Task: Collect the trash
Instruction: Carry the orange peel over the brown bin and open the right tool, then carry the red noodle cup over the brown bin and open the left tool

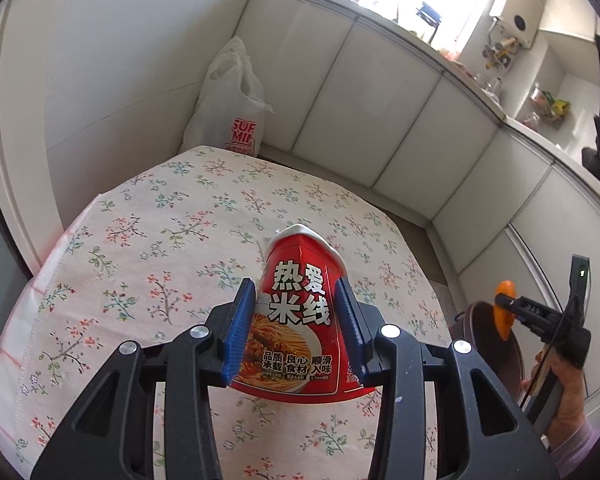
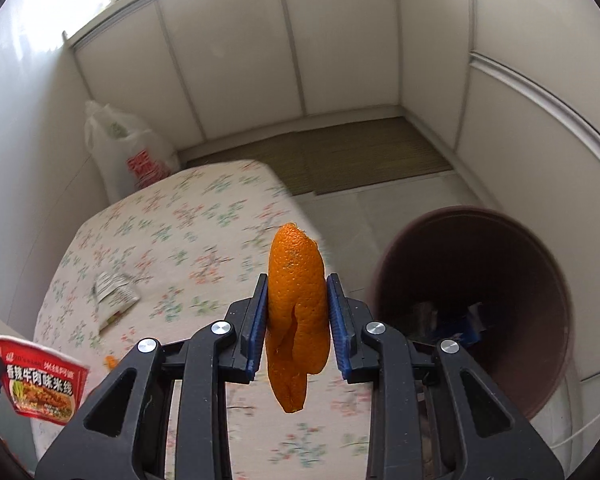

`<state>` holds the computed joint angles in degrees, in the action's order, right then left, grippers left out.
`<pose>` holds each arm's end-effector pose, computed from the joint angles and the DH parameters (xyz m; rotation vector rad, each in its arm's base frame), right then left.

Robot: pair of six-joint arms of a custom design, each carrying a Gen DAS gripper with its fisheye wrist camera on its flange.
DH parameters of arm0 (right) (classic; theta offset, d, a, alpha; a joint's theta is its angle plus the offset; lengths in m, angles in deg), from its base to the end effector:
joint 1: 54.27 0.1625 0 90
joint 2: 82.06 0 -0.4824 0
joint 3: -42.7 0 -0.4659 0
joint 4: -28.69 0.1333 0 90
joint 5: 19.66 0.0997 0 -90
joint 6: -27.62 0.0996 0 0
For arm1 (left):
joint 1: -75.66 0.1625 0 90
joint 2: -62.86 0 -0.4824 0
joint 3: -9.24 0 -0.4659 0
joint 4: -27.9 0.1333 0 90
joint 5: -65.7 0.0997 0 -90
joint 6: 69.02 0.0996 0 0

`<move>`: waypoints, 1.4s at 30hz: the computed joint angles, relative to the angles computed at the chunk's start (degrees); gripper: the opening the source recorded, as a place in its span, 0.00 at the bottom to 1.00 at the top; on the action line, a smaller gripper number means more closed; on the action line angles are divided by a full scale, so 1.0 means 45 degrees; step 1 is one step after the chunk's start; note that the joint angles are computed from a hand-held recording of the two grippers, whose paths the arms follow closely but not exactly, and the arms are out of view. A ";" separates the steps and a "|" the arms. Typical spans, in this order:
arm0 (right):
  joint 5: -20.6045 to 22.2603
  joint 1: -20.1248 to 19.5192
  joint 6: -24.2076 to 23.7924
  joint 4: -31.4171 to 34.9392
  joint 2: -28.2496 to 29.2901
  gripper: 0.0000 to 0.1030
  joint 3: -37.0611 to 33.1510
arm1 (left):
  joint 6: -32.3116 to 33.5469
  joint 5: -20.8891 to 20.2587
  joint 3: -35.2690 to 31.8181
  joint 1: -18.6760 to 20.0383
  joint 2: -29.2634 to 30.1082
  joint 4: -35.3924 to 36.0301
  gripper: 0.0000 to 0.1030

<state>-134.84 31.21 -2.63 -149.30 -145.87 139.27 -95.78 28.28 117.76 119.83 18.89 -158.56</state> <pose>0.0327 -0.7405 0.3738 0.2472 -2.2756 0.9833 -0.3283 -0.6150 0.0781 0.0636 2.4362 -1.2617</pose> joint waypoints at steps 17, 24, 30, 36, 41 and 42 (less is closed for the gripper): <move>0.0343 -0.1645 0.1669 -0.4478 -0.1260 0.91 0.1040 | -0.1160 -0.0819 -0.1340 -0.0964 0.1682 0.1651 0.40; 0.3552 -0.3505 0.6240 -0.4224 -0.3373 0.93 0.3448 | -0.0306 -0.1620 -0.3526 -0.1254 0.2839 0.2512 0.41; 0.4838 -0.4972 0.7804 -0.4557 -0.4131 0.93 0.4858 | 0.0847 -0.2437 -0.6149 -0.1476 0.4311 0.3347 0.41; 0.5277 -0.5229 0.7817 -0.5011 -0.3911 0.93 0.4798 | 0.1788 -0.2965 -0.8844 -0.1661 0.5935 0.4801 0.41; 0.5775 -0.5560 0.7995 -0.5061 -0.4181 0.93 0.4994 | 0.1991 -0.3304 -1.0813 -0.1663 0.7043 0.6231 0.41; 0.5845 -0.5604 0.8126 -0.5038 -0.4214 0.93 0.5017 | 0.1977 -0.3386 -1.1088 -0.1642 0.7193 0.6501 0.41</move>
